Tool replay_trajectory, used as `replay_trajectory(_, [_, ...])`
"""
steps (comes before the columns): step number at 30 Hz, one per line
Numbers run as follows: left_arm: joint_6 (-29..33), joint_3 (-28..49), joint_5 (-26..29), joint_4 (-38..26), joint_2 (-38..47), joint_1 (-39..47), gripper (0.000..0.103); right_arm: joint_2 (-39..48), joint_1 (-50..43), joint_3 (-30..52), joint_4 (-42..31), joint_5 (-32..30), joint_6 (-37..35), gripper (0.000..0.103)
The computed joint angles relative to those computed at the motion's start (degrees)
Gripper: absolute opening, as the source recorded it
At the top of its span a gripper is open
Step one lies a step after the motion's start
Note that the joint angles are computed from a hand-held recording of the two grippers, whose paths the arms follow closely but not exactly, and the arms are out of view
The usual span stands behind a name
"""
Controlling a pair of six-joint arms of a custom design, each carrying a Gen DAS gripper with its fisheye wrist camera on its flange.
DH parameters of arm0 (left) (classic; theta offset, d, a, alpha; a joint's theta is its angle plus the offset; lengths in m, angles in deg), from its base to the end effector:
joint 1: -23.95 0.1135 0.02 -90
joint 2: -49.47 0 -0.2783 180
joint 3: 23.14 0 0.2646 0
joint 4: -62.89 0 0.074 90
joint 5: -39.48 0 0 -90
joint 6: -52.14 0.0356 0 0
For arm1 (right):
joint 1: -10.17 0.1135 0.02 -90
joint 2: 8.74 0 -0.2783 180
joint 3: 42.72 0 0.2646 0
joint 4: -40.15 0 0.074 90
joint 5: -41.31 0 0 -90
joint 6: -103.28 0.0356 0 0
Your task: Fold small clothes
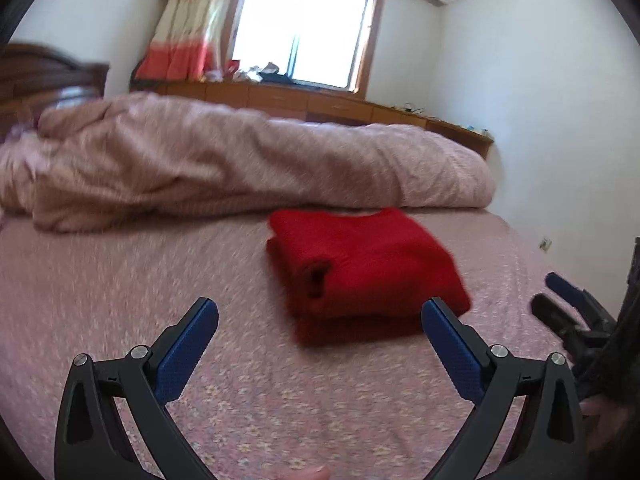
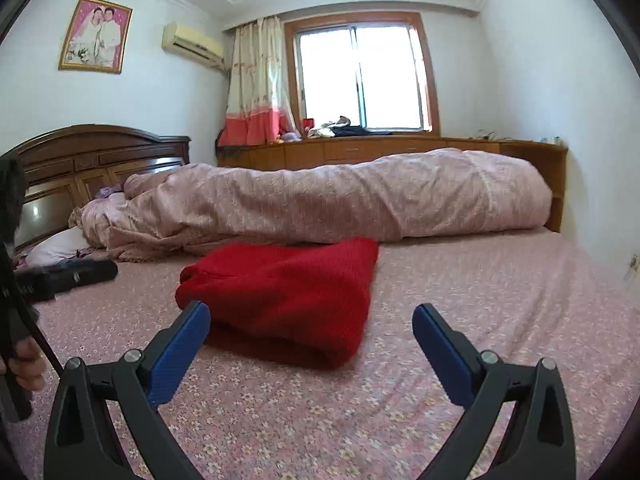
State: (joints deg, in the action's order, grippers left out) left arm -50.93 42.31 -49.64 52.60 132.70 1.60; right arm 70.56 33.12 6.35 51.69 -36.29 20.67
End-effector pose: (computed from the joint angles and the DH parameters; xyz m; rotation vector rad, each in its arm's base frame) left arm 0.3104 -0.1282 0.2575 0.1782 2.0769 -0.3957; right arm 0.2792 0.1099 0.2189 -0.1097 1.8889 0.1563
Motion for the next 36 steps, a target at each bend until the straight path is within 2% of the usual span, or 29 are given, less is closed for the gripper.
replay_trajectory(2, [-0.7,3.1,0.1,-0.1,3.6,1.4,0.098,2.1,-0.3,2.5,-1.4,-0.5,-0.8,0.103])
replay_trajectory(6, [0.6,15.7,-5.3,-3.7,14.2,0.3,0.097,10.4,-2.6,11.0,-3.7,1.4,-3.5,0.103])
replay_trajectory(8, [-0.1,20.1,-7.1,-5.6,18.0,-0.5,0.093,14.8,-4.2,15.3,-5.6,2.1,-2.2,0.103])
replay_trajectory(11, [-1.5,25.6,-3.6,-8.3,23.4,-1.1,0.091,21.8,-7.8,24.1,-13.1,-1.4,1.2,0.103])
replay_trajectory(15, [4.5,32.3,-14.3,-11.7,31.8,-4.0,0.084,29.3,-10.1,33.3,-21.7,-4.0,-0.2,0.103])
replay_trajectory(16, [6.2,33.3,-14.7,-12.2,33.5,-3.9,0.084,30.4,-10.5,34.1,-23.0,-5.1,-1.4,0.103])
replay_trajectory(19, [8.8,29.4,-14.2,-5.9,33.6,-2.8,0.090,30.5,-11.0,33.2,-22.8,-5.9,-1.8,0.103])
replay_trajectory(22, [8.1,30.1,-14.2,-6.5,33.8,-2.3,0.091,29.9,-10.2,32.7,-23.3,-2.5,-3.0,0.103])
replay_trajectory(24, [9.8,29.4,-16.5,-5.6,33.4,-3.2,0.091,29.2,-9.5,32.0,-23.8,-0.6,-2.7,0.103])
replay_trajectory(27, [11.0,25.8,-17.1,-3.5,30.2,-4.2,0.088,27.4,-9.5,30.0,-23.4,-0.5,-2.2,0.103])
replay_trajectory(30, [11.3,21.2,-17.2,-1.3,25.5,-4.8,0.088,24.6,-9.7,26.5,-21.5,-0.6,-1.5,0.103])
replay_trajectory(32, [10.6,18.2,-14.9,-0.5,21.8,-4.9,0.088,22.1,-9.5,23.7,-19.8,0.2,-1.1,0.103])
replay_trajectory(36, [8.2,13.2,-12.3,0.6,14.7,-6.0,0.088,14.1,-9.1,14.1,-11.3,-1.0,-0.4,0.103])
